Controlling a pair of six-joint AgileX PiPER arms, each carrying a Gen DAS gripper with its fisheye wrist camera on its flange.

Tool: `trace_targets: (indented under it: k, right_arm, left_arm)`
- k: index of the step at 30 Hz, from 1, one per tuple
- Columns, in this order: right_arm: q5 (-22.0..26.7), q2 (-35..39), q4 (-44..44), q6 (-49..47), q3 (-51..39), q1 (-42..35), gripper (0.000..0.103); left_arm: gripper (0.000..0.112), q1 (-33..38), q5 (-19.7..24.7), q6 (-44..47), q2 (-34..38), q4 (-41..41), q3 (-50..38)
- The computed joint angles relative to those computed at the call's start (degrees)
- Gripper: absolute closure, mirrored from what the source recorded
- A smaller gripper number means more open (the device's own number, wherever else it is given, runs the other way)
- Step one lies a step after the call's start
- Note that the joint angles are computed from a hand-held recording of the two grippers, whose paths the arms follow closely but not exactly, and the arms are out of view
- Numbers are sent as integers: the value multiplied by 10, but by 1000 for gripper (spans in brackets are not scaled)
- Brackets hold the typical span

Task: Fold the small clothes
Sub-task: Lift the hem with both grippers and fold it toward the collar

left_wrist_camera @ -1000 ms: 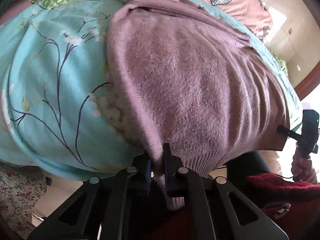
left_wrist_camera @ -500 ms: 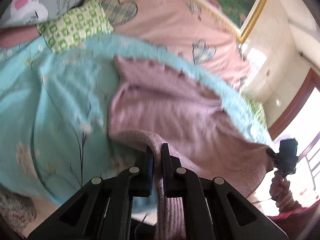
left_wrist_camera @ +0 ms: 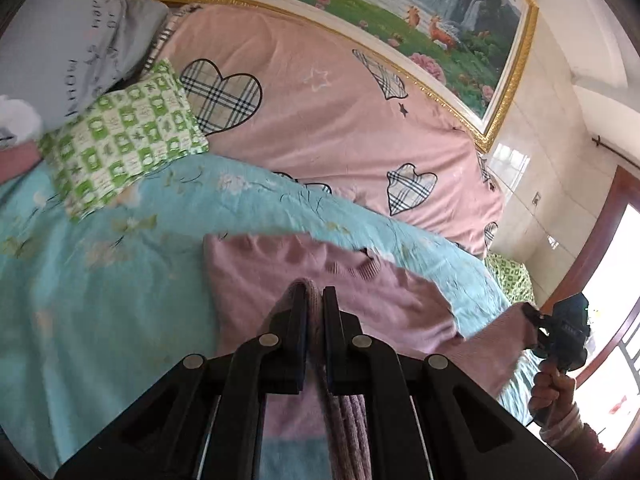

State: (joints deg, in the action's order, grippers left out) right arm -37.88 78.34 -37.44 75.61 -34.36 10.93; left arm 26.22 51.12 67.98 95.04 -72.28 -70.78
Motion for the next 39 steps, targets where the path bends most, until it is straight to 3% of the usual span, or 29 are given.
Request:
trace_targets:
  k: [3,7,10,12,14,17,21,23,25,28,29,30,31,36,39]
  right_arm:
    - [41,70,-20,47,-76,-29,92]
    - [98,174,-74,129,-189,-56,92]
    - [130,235,-152,208,-264,-65,92]
    - [156,270,-220,274,-312,-68,92]
    - [161,288,-267,325,-336,-73,92]
    - [145,291,-257,308,-329,-79,92]
    - [148,284,-248,283,-316,-75,92]
    - [144,285,-247,277,-315,-74,92]
    - [143,284,-240,266,-311,-71,92]
    - [143,284,-229,260,-310,-68,92]
    - [144,283,-228,260,-308,-68,92]
    - [142,282,-229,260,-306,-69,92]
    - [141,279,-226,258,-304,-69,92]
    - [146,261,-185,213,-301,-70,92]
    - [171,282,-213,259,-341,-75,92]
  left_arm:
    - [110,-52,-48,-70,76,40,-95]
    - [111,-106,-95,-215,190,150,-245]
    - [111,-131,-88,-318,274,247,-363]
    - [111,-144,-57,-388,318,324,-437]
    - [111,-141,-32,-380,318,324,-441]
    - [108,-135,-28,-325,260,318,-356]
    - [70,-109,17,-277,206,287,-258]
    - [63,-109,24,-285,199,296,-236]
    - [63,-118,28,-301,211,313,-238]
    - [66,-141,33,-364,259,353,-290]
    - [73,-149,32,-378,274,360,-306]
    - [100,-153,27,-381,282,360,-311]
    - [108,-154,31,-378,289,352,-319]
    - [107,-162,-10,-345,268,302,-335]
    - [107,-162,6,-393,319,308,-452]
